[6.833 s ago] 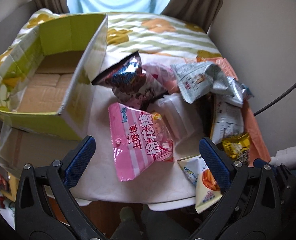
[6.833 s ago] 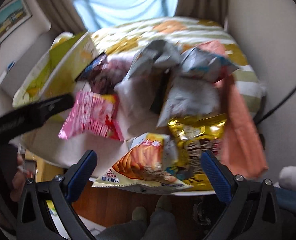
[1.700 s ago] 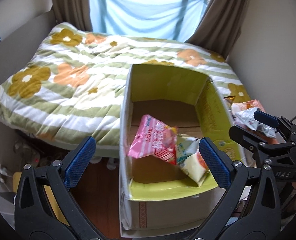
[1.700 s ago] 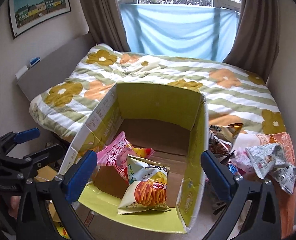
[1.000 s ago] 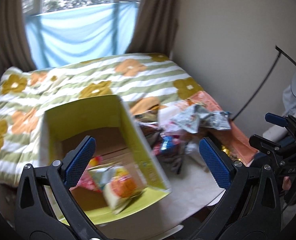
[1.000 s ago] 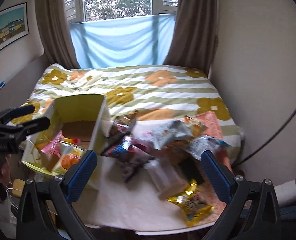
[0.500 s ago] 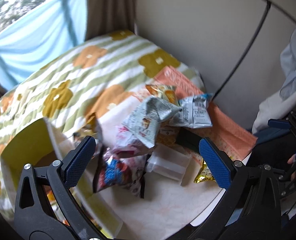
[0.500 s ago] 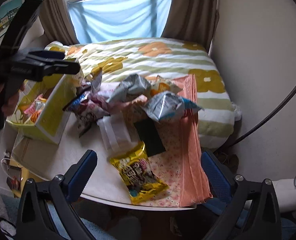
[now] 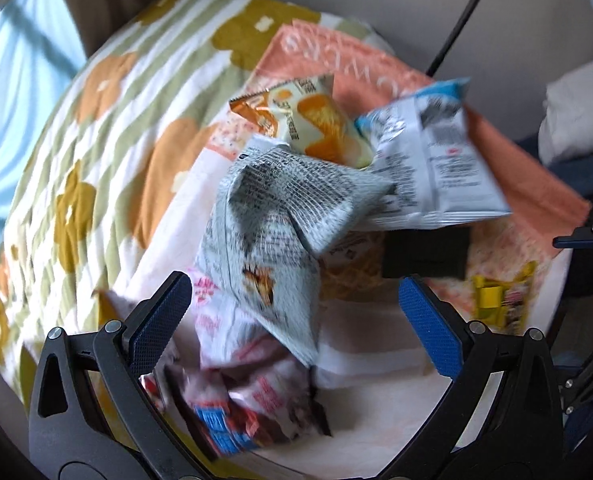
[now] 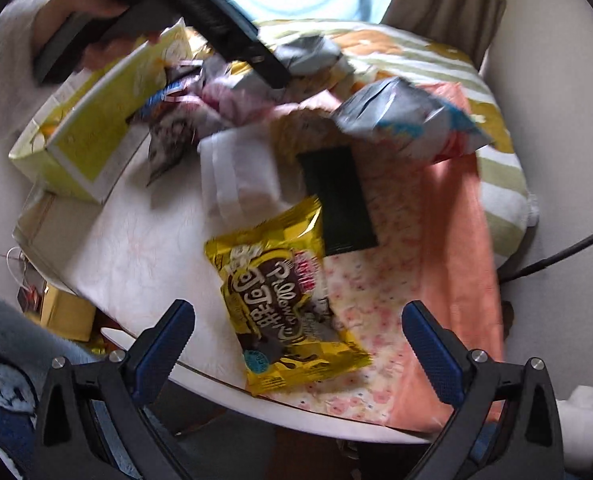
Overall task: Organize snacks
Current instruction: 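Move both tools back to the table and grasp the yellow Pillows bag with right tool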
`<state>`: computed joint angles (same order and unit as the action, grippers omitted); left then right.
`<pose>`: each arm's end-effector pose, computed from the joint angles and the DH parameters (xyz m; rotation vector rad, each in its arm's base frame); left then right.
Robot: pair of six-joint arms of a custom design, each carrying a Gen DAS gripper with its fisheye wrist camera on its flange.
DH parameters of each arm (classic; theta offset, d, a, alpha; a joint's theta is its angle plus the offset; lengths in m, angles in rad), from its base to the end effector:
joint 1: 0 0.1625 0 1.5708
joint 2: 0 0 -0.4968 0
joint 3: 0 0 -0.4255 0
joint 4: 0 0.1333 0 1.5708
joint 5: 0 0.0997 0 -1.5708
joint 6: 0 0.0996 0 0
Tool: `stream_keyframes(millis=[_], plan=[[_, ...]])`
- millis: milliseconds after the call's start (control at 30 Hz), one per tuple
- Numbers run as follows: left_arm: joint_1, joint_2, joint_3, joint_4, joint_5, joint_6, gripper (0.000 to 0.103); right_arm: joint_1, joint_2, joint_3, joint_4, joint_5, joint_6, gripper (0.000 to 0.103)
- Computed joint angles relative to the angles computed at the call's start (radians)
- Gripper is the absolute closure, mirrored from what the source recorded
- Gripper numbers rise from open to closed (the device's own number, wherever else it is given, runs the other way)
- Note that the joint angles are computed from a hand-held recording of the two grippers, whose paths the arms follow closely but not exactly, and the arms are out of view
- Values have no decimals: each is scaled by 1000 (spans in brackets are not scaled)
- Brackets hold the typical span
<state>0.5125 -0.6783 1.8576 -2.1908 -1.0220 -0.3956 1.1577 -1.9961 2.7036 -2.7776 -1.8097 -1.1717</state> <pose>-0.4221 -0.4501 -0.0440 0.9531 2.1810 0.0652 -0.0008 -0.2751 0.3013 0.8928 -2.4557 0.2444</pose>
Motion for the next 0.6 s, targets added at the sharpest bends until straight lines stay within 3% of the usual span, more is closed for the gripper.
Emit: stream_keyframes(millis=[133,233,367,467,600], plan=[[26,23,-18,-4,-11,39,2,0,73,32,-117,-29,-26,0],[39,36,-26,-8,-5,59,10,8,115,47,-186,-49,-42,0],[50,51,-32,-22,4,85,13,12,148,64,-244,-57,-62,0],[54,58,-34,-29,26,100,21,23,184,72,-295,-71,-75,1],[66,64,-42,-37,36,108,39,40,245,75,-357,-92,-78,8]])
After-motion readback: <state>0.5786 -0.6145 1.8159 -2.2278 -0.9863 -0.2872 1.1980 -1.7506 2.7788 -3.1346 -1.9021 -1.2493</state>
